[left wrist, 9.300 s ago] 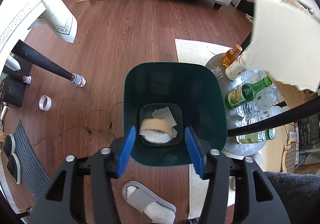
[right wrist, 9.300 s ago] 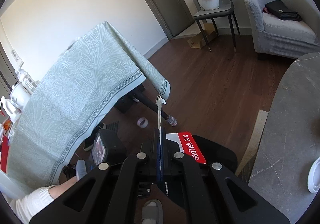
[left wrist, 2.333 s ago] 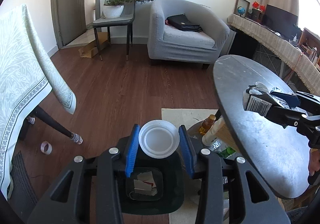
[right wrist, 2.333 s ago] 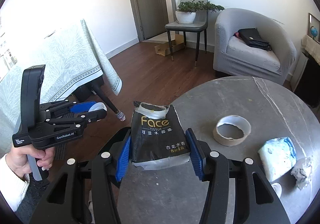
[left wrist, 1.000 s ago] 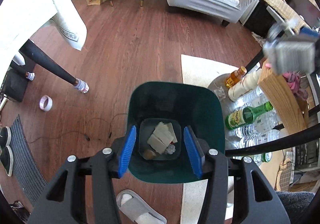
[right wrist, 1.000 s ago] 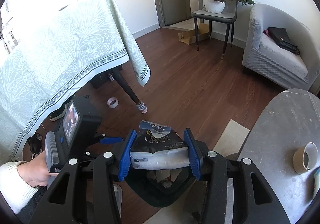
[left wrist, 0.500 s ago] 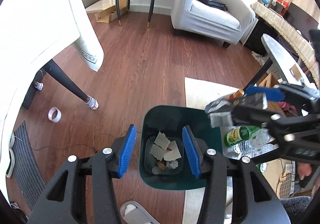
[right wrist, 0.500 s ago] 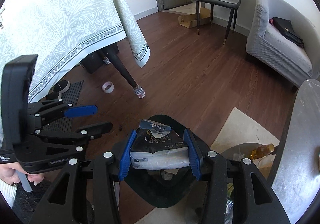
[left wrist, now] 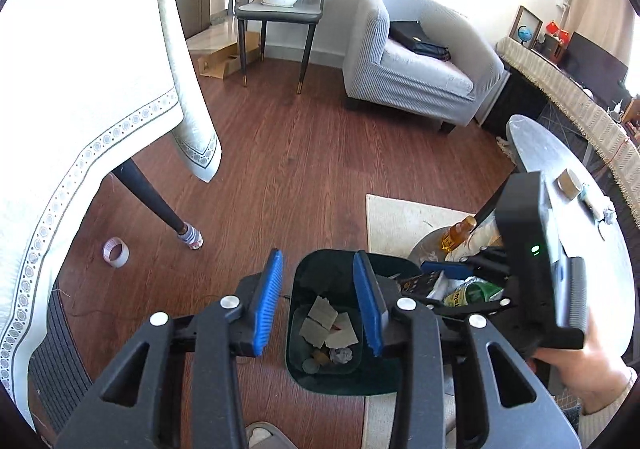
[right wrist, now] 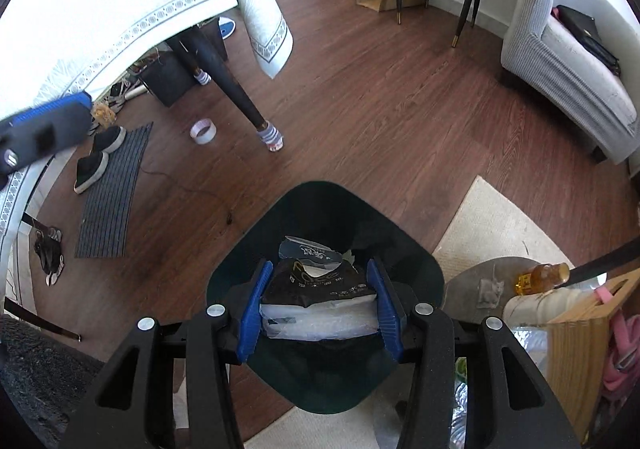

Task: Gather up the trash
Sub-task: 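Lower the Face tissue bag into the green bin and open the right tool, then move both tools back over the table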

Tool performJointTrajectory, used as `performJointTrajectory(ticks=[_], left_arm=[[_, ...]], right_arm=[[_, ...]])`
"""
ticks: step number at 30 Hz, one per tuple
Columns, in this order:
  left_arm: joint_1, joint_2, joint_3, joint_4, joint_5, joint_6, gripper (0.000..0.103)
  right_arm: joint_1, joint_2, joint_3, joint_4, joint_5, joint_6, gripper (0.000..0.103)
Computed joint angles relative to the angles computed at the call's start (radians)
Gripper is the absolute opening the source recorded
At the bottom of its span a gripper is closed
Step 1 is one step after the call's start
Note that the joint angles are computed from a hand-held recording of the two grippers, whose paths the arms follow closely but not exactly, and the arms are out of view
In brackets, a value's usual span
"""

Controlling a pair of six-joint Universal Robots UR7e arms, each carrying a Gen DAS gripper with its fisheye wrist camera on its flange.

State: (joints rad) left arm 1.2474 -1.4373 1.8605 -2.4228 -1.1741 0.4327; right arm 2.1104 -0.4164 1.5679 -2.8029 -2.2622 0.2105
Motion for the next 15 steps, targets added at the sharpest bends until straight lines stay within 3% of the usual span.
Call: performJointTrajectory(ticks=[6,12,15], left_arm=[[-0.004,-0.012,-0.007,0.002,-0.022,-0.007,0.038],[-0.005,-0.024,-0.011,0.002,-0.039,-0.008,0.038],[-0.004,-0.026,-0.012,0.0,-0.044,-0.008,0.038]], right_arm=[[-0.007,0.017,-0.01,0.029,-0.017,0.003,0.051],[-0.009,0.028,-0.018,0.04,-0.031,-0.011,0.063],[-0.01,0.025,-0.015,0.035,-0.025,-0.023,0.064]])
